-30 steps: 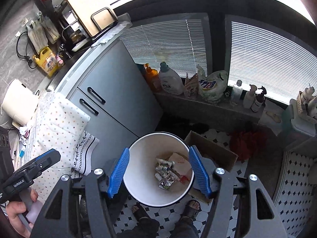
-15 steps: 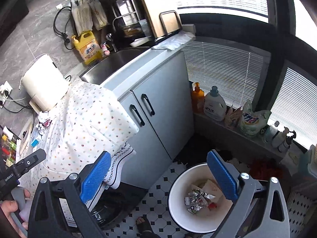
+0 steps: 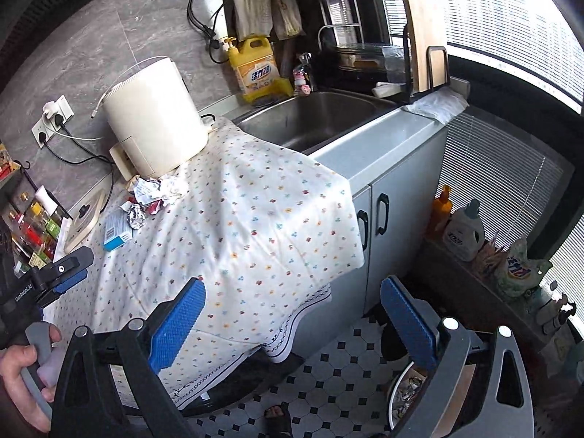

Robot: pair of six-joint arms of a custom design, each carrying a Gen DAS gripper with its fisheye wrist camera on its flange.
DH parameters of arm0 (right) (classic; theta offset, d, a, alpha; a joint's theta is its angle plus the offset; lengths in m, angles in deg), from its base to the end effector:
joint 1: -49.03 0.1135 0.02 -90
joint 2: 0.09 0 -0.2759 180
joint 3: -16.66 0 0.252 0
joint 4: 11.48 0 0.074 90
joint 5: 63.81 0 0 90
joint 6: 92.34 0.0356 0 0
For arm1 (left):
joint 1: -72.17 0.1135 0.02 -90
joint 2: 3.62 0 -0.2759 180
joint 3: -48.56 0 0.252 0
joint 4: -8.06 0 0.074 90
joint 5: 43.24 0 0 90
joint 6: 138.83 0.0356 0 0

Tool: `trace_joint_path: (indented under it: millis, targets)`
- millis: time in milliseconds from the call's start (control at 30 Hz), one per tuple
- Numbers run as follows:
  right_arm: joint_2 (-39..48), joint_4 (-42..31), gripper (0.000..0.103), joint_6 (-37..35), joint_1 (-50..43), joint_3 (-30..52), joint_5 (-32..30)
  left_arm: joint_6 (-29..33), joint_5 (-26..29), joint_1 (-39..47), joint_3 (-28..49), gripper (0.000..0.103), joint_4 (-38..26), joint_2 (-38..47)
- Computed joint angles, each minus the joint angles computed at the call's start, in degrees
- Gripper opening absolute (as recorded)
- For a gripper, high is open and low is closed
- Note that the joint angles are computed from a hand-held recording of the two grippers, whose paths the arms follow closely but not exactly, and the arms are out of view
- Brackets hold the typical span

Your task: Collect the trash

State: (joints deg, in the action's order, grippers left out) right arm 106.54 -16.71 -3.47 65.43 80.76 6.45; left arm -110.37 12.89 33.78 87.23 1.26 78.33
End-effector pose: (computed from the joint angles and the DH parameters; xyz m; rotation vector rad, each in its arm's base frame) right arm 0.3390 0.1123 0.1279 -0.5258 2.3503 0.5377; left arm 0.1936 -0.1281 0.1345 -0.6965 2.1582 -0.1853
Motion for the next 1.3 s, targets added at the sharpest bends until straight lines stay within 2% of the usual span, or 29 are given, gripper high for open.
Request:
trace_joint_path:
  millis: [167,367,533,700,833,1000,1100,1200,1267,1300]
  targets:
    - [-0.7,5.1,0.094,5.1,6.9,-1.2,6.5,6.6,4.0,8.0,-7.0,0.094,3.5,-8.5]
    - [0.7,10.9,0.095,11.6,13.1,-1.2,10.9,19.2,16.2,23.6,-11.0,0.08,8.6,-12.8]
    - [3.1,14.4,0.095,16.3,18.7,-0.4,17.9,29.5,29.4,38.3,-11.5,0.071,14.2,-9.7]
    - [3.7,15.4,0.095,21.5,23.5,1.1,29.3,38.6,40.1,49.1,-6.5,0.063,16.8,0.0]
    - [2.9,12.9,0.095,22.5,24.2,1.5,31.3,41.0,43.1,52.4,-1.8,0.058,18.4,7.7]
    - [3.9,8.2,0.095,22.2,22.2,3.7,24.4,39.7,44.9,54.6,1.4,0.055,22.3,14.7]
    - [5.8,5.7,0.095,20.9,21.7,6.9,22.5,39.6,44.7,54.5,4.3,0.05,21.4,18.2]
    - [8.0,4.0,0.095,16.2,21.9,11.0,21.9,40.2,43.8,53.9,7.2,0.046,19.8,21.2]
    - [10.1,2.7,0.095,13.4,22.0,14.4,21.2,40.9,43.5,53.5,8.8,0.034,19.0,22.8]
    - [11.4,1.8,0.095,12.2,21.8,16.4,20.5,41.1,43.2,53.3,9.6,0.021,18.3,23.3]
